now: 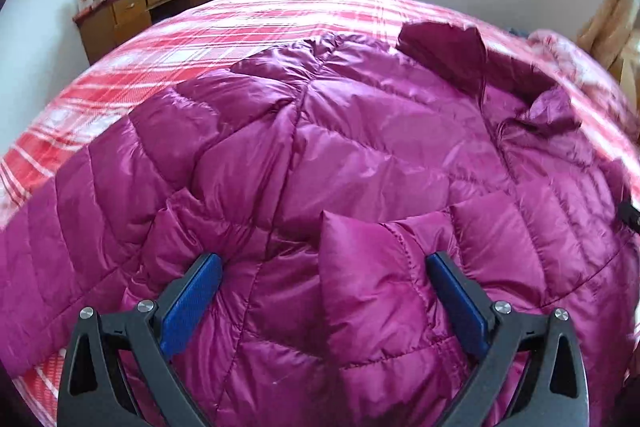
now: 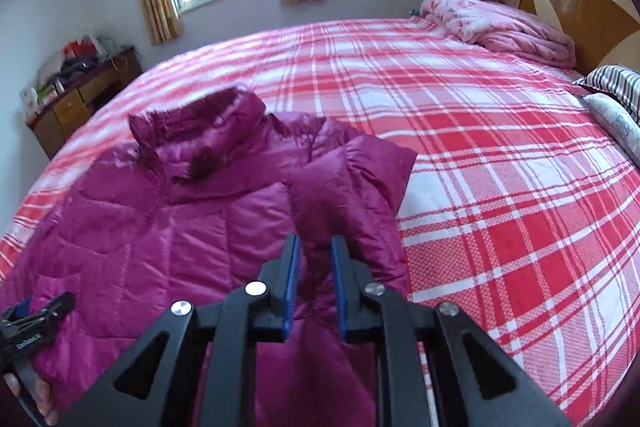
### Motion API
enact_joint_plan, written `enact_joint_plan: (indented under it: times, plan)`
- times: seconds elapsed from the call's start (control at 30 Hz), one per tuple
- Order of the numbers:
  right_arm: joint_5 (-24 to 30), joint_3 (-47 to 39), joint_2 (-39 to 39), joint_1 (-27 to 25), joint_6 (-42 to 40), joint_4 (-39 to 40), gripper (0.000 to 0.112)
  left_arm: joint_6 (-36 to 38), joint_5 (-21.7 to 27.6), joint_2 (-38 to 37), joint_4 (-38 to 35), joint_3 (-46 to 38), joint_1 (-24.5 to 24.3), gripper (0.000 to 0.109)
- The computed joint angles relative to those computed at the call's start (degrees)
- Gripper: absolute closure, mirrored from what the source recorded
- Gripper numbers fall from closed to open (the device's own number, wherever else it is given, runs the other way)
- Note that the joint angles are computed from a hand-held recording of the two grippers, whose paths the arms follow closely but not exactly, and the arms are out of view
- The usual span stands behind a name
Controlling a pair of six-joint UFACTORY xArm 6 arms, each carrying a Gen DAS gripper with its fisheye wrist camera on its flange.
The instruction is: Fold large clothes
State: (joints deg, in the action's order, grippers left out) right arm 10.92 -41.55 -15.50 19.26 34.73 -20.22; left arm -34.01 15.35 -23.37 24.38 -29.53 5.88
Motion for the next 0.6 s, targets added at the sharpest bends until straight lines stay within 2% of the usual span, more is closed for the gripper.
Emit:
enact_joint_plan:
  times: [0.03, 0.17, 0.27, 0.33, 0.37, 0.43, 0.5, 0.6]
  plan:
    - [1.55, -0.83, 1.42, 0.47, -3.55, 4.22, 0.094, -0.85, 0.69, 0.36, 1.3, -0.44, -0.27, 0.006]
    - [2.7, -0.89, 1.85, 0.56, -8.22, 9.72, 0.095, -2.79, 1.01, 0.94, 3.82, -0.89, -0.49, 0.006]
    - [4.97, -0.88, -0.2, 0.56, -2.4, 1.71, 0.094, -2.99, 0.7, 1.38, 3.83, -1.1, -0.53, 0.006]
    - [5.5, 0.59, -3.7, 1.2, 1.83, -1.62, 0.088, -2.97, 0.8, 1.14, 3.85, -0.94, -0.55, 0.006]
    - [6.09, 1.43, -5.74, 2.12, 1.94, -0.64, 0.086, -3.03, 0.89, 1.12, 4.01, -0.98, -0.54, 0.006]
    - [6.91, 2.91, -8.84, 4.75, 1.02, 2.16, 0.072, -3.26, 1.1, 1.06, 4.42, -1.03, -0.62, 0.006]
    - [7.58, 3.51, -9.71, 7.2, 0.05, 3.17, 0.063, -3.11, 1.4, 0.77, 4.34, -0.95, -0.69, 0.006]
    - [12.24, 2.88, -7.2, 9.93, 0.1, 2.51, 0.064, -2.64, 1.56, 0.53, 3.73, -0.8, -0.76, 0.006]
